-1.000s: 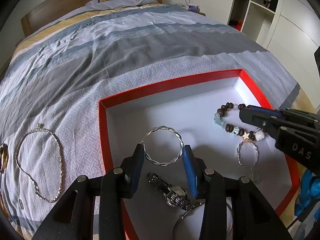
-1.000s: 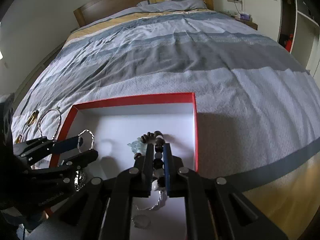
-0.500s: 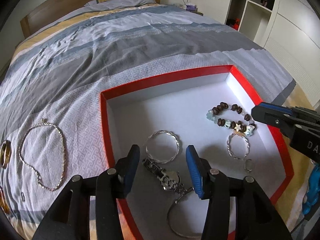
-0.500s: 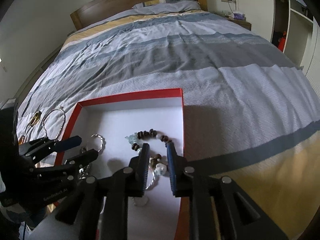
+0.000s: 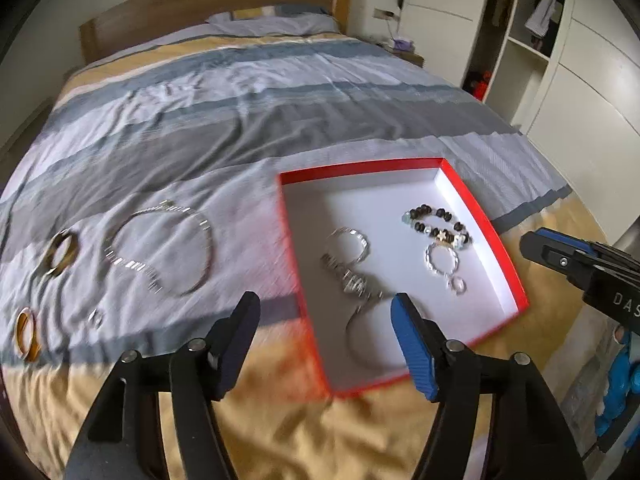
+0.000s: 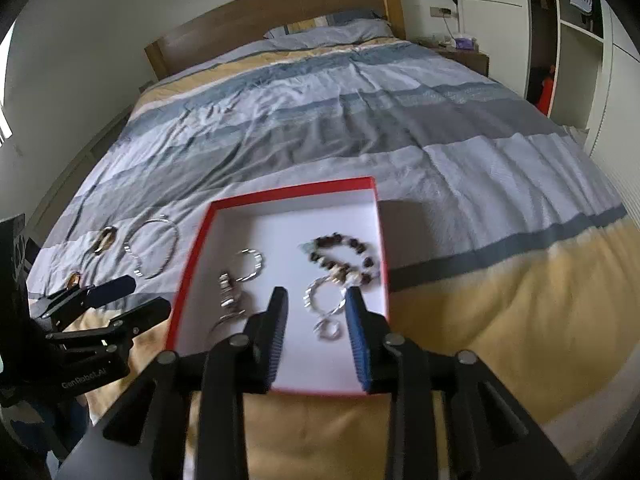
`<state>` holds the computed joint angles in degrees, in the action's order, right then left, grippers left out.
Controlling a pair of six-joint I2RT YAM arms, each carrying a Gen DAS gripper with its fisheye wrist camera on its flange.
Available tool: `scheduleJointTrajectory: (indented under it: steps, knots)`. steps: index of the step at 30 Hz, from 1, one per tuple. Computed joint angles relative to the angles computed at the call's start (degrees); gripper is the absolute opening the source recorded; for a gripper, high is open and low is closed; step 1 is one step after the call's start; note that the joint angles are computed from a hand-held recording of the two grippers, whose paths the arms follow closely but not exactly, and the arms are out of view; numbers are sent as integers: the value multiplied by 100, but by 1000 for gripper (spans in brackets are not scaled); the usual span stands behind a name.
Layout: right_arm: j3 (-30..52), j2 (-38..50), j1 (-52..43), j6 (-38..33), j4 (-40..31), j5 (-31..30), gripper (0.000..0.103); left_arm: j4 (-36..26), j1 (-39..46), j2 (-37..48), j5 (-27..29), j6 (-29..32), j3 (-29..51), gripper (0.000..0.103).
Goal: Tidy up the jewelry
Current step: 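Lift both open tools out of the box and back toward the jewelry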
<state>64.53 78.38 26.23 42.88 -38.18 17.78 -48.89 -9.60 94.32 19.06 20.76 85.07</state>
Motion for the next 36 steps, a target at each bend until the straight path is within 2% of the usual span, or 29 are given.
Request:
scheduleJointTrajectory:
  steps: [4, 13, 23, 29, 33, 36]
  knots:
    - [244, -164, 780, 524, -467, 499, 30, -261, 517, -554, 129, 201, -251, 73]
    - [867, -64, 2325, 1701, -1370, 1390, 31, -825, 2106, -1512, 805, 1017, -563, 75]
    - [1634, 316, 3544, 2717, -2270, 2174, 31, -1681, 3858, -1871, 1537, 2001, -401, 75]
    - [2257, 665, 4202, 3320, -2942, 2656, 32, -2104, 4741, -2064, 1881, 2599, -369, 81]
    - [2662, 945, 4568, 3696, -3340, 2892, 40, -2402, 5278, -2111, 2088, 2917, -302, 83]
    - [2907, 1134, 4800, 3891, -3587, 3008, 41, -2674, 5716, -2050, 2249, 3202, -169, 85]
